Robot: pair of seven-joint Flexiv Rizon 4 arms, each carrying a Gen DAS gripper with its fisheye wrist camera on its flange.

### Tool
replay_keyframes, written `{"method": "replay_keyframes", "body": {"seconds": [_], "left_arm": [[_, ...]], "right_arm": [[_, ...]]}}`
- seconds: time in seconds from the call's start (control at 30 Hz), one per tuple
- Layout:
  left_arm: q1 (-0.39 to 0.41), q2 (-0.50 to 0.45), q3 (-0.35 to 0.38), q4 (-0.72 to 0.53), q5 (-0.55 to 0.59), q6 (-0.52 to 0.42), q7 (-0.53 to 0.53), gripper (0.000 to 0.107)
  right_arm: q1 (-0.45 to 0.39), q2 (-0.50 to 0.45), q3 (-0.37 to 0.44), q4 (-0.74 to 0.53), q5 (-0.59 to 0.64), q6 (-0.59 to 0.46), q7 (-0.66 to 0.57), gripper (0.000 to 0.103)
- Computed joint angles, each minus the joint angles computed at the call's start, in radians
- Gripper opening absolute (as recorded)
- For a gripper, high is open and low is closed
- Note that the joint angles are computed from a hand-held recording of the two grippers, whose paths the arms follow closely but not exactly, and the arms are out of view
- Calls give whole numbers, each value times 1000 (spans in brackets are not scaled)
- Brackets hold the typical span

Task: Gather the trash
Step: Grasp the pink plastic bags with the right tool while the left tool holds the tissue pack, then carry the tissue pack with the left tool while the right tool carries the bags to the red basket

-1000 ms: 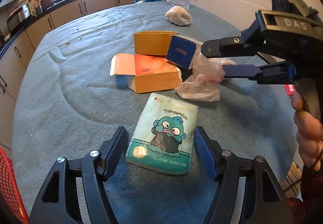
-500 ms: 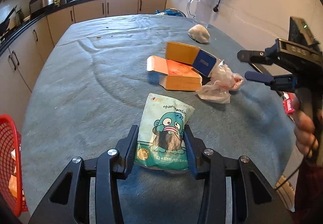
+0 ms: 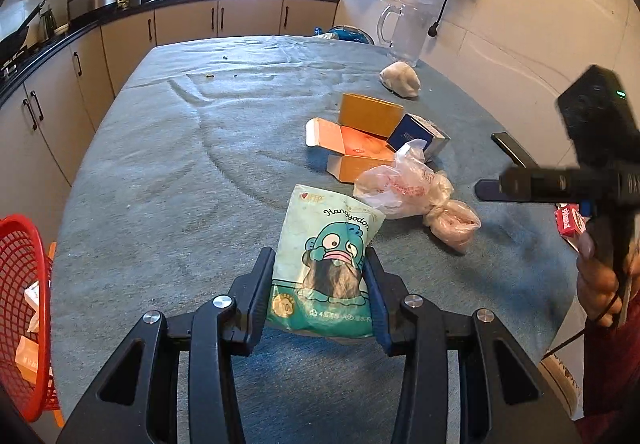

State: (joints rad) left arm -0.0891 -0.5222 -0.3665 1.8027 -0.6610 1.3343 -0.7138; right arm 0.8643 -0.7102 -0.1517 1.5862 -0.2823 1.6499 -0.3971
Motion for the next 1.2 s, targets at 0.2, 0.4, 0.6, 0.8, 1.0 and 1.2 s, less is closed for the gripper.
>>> {"method": "replay_keyframes", "body": {"seconds": [0.2,0.4,0.6,0.8,1.0,1.2], "left_arm": [[11,3,-16,15,-15,17,4,42],[27,8,-38,34,-40,42,11,42],[48,10,-73,55,-70,85,30,42],[104,24,-155,93,-116,142,74,42],[172,38,-246,128,-131,226,89,42],[219,39,-284,147,-68,262,38,42]], "right_arm": [[39,-12,-55,-65,-140,-225,-1,74],[16,-50,-17,-137,-240,-367,9,61],[-6,-60,20,-152,-320,-424,71,33],[30,-23,-47,-104,-440,-338,234,33],[36,-11,-69,-99,-520,-295,343,33],[7,-34,-23,-132,-507,-285,347,33]]}}
